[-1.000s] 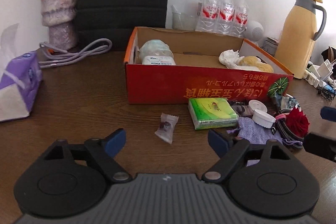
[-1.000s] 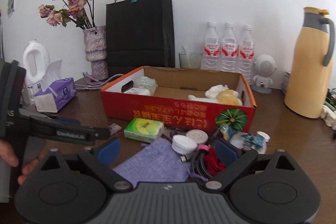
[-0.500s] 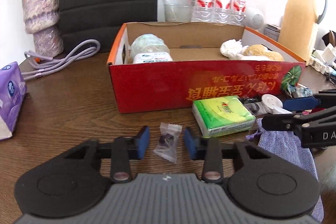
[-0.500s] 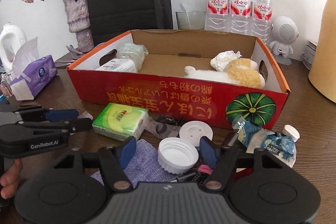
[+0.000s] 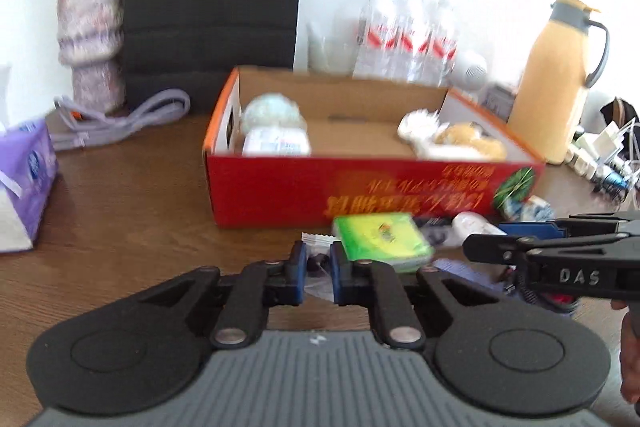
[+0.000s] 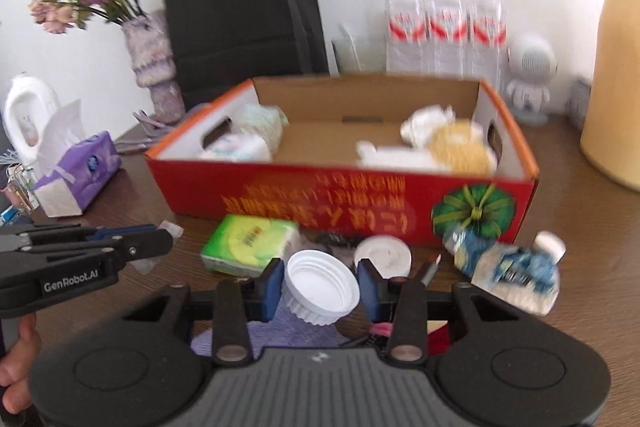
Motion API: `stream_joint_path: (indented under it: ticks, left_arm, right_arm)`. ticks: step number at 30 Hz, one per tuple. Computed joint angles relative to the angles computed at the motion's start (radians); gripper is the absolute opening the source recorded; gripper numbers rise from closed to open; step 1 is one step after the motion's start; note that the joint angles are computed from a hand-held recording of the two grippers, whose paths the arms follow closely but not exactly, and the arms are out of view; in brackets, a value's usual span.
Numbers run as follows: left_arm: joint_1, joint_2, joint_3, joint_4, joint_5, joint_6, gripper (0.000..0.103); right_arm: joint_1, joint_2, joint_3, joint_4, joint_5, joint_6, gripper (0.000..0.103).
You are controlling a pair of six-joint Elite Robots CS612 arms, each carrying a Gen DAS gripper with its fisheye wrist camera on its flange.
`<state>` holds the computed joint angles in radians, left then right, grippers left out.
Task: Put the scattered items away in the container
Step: 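Grasp the small clear packet with left tool while right tool grasps the white bottle cap, then carry packet and cap into the red box and open both tools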
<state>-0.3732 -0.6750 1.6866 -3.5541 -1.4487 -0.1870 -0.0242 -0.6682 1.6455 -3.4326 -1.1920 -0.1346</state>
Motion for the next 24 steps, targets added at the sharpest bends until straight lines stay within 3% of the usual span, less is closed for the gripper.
stream_joint_path:
  ticks: [2,4,7,11,14,19,24]
  left_arm:
    - [-0.023,-0.026,0.048,-0.08,0.046,-0.011,0.013]
    - [-0.038,-0.05,0.092,-0.141,0.047,-0.035,0.013]
    - [-0.062,-0.088,0.147,-0.167,0.042,-0.049,0.013]
    - [-0.108,-0.123,0.219,-0.285,0.111,-0.04,0.013]
    - [-0.124,-0.142,0.245,-0.34,0.129,-0.01,0.013]
    - [-0.108,-0.17,0.209,-0.308,0.082,0.007,0.013]
    - [-0.061,-0.153,0.065,-0.167,0.047,0.003,0.013]
  right_arm:
    - [0.004,-0.026,0.047,-0.083,-0.005,-0.018,0.039]
    - [0.004,-0.049,0.095,-0.166,0.005,-0.017,0.039]
    - [0.0,-0.085,0.158,-0.243,0.036,0.001,0.039]
    - [-0.01,-0.128,0.243,-0.355,0.045,0.013,0.039]
    - [-0.029,-0.153,0.285,-0.418,0.082,0.049,0.039]
    - [-0.038,-0.172,0.261,-0.443,0.043,0.039,0.039]
    - [-0.047,-0.159,0.122,-0.293,0.035,0.024,0.039]
